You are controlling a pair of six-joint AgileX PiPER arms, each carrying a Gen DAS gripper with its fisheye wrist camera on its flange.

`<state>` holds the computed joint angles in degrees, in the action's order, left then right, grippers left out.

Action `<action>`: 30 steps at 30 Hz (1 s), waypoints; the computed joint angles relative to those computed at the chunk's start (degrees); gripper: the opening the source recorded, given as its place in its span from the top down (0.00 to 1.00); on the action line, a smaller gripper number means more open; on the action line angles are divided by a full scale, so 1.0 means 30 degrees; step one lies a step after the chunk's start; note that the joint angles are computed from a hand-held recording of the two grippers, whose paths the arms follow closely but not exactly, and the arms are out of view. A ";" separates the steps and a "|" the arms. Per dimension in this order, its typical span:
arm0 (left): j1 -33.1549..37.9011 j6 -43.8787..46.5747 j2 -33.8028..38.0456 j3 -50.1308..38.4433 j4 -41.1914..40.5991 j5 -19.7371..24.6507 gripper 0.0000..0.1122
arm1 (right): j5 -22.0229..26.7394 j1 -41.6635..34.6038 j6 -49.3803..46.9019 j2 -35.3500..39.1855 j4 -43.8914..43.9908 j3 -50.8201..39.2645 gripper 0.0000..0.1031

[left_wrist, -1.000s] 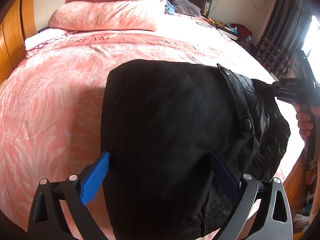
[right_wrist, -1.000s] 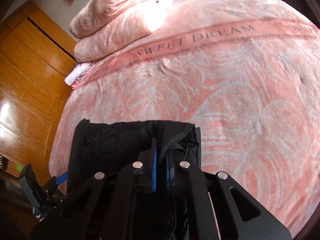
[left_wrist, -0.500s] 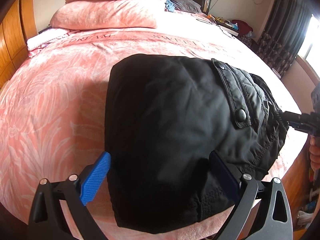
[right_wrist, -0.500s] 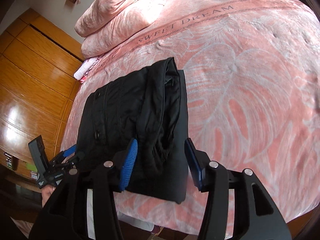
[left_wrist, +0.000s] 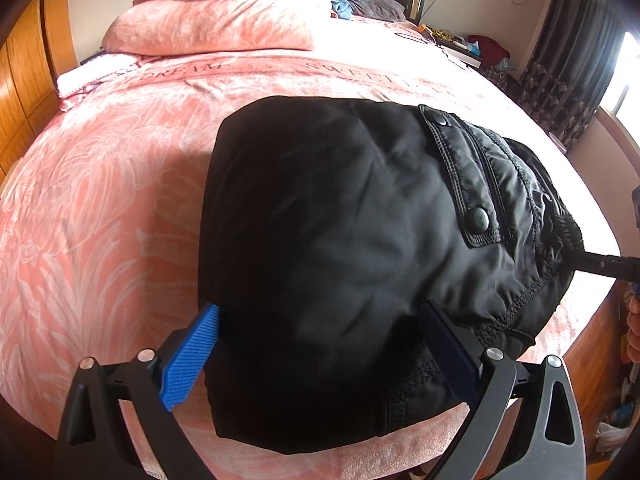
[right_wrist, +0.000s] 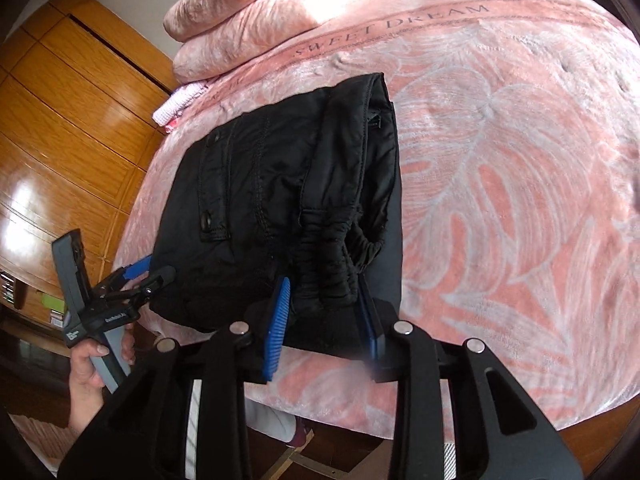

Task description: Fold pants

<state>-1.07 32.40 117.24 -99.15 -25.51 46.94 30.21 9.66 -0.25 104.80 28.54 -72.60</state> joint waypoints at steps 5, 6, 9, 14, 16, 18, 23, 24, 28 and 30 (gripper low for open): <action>-0.0110 -0.0142 0.0331 -0.0418 0.0267 0.0079 0.11 | -0.0238 0.0107 0.0592 0.1031 -0.0549 -0.0248 0.68; -0.0033 -0.0057 0.0359 -0.0521 0.0168 0.0243 0.12 | -0.0315 0.0107 0.0489 0.0891 -0.0460 -0.0154 0.68; 0.0234 0.0160 0.0350 -0.0654 -0.0161 0.0725 0.12 | -0.0684 0.0138 0.0077 0.0398 -0.0104 0.0357 0.67; 0.1200 0.1227 0.0517 -0.1054 -0.1696 0.2267 0.12 | -0.1315 0.0177 -0.0094 -0.0023 0.0254 0.1039 0.68; 0.1413 0.1319 0.0620 -0.1092 -0.1811 0.2512 0.12 | -0.0838 -0.0003 0.0211 0.0415 -0.0167 0.0795 0.68; 0.1615 0.1374 0.0774 -0.1199 -0.1994 0.2784 0.12 | -0.0582 -0.0056 0.0398 0.0933 -0.0304 0.0421 0.68; 0.2179 0.1803 0.0957 -0.1600 -0.2953 0.3617 0.12 | -0.0636 0.0298 0.1693 0.0624 -0.1530 0.0262 0.65; 0.2338 0.1976 0.1063 -0.1766 -0.3260 0.3932 0.12 | -0.0802 0.0288 0.1494 0.0444 -0.1258 0.0440 0.64; 0.3214 0.1935 0.2475 -0.3859 -0.4654 0.6553 0.12 | -0.1401 -0.0037 -0.0583 -0.0238 0.1043 0.1352 0.65; 0.3458 0.1512 0.3262 -0.4963 -0.4650 0.7551 0.12 | -0.1342 -0.0154 -0.0944 -0.0263 0.1433 0.1431 0.65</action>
<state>9.31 36.94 127.03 -114.04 -39.46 69.59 26.19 9.20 -3.08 104.01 32.84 -68.31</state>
